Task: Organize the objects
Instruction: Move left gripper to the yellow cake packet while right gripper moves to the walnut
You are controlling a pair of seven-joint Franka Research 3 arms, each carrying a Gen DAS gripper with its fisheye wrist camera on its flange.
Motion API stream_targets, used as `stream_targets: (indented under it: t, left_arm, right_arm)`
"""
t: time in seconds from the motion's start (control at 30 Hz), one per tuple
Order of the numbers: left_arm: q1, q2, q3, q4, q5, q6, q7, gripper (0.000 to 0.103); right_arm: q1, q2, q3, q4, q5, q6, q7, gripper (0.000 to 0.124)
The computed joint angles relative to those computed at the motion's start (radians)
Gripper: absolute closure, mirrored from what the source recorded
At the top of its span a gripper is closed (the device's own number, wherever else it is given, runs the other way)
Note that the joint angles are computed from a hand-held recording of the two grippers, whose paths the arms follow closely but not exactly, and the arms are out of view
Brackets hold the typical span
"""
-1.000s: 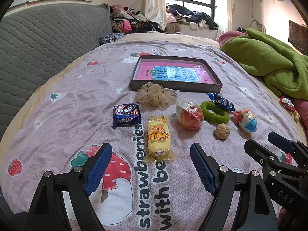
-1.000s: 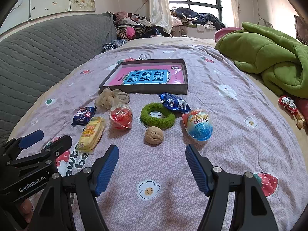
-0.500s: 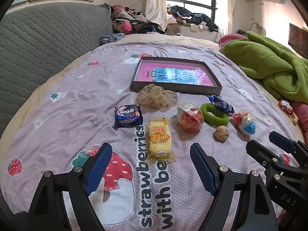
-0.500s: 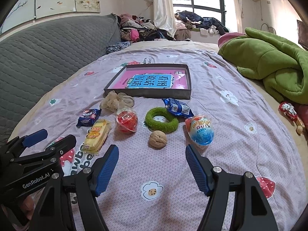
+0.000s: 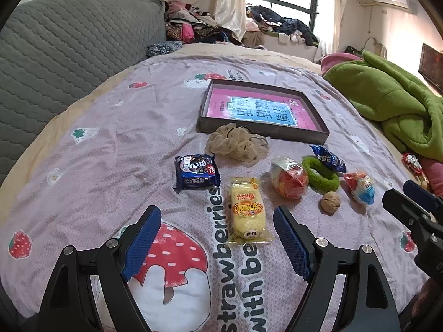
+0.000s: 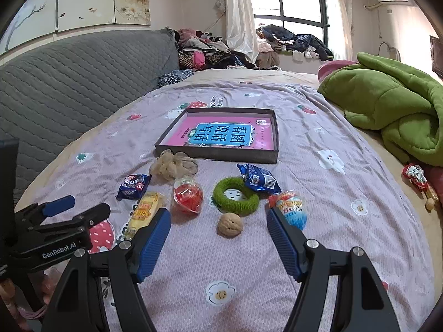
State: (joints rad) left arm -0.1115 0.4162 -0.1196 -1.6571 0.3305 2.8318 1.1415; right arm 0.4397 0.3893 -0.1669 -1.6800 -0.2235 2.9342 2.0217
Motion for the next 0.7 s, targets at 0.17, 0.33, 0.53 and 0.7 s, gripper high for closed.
stream_targets:
  t: [0.17,0.33,0.53,0.7]
  left_arm:
    - [0.004,0.041,-0.023,0.06,-0.024,-0.044,0.056,0.019]
    - [-0.012,0.108,-0.022,0.156,-0.037,-0.108,0.079,0.019]
    - [-0.04,0.2,-0.012,0.279,-0.03,-0.201,0.107,0.019]
    - [-0.04,0.258,-0.018,0.355,-0.053,-0.258,0.13,0.019]
  right_arm:
    - [-0.036,0.043,0.044,0.071,0.057,-0.051,-0.06,0.053]
    - [-0.046,0.094,0.053,0.142,0.081,-0.112,-0.098,0.053]
    - [-0.059,0.147,0.061,0.187,0.098,-0.177,-0.144,0.053]
    - [-0.08,0.19,0.072,0.227,0.13,-0.203,-0.173,0.053]
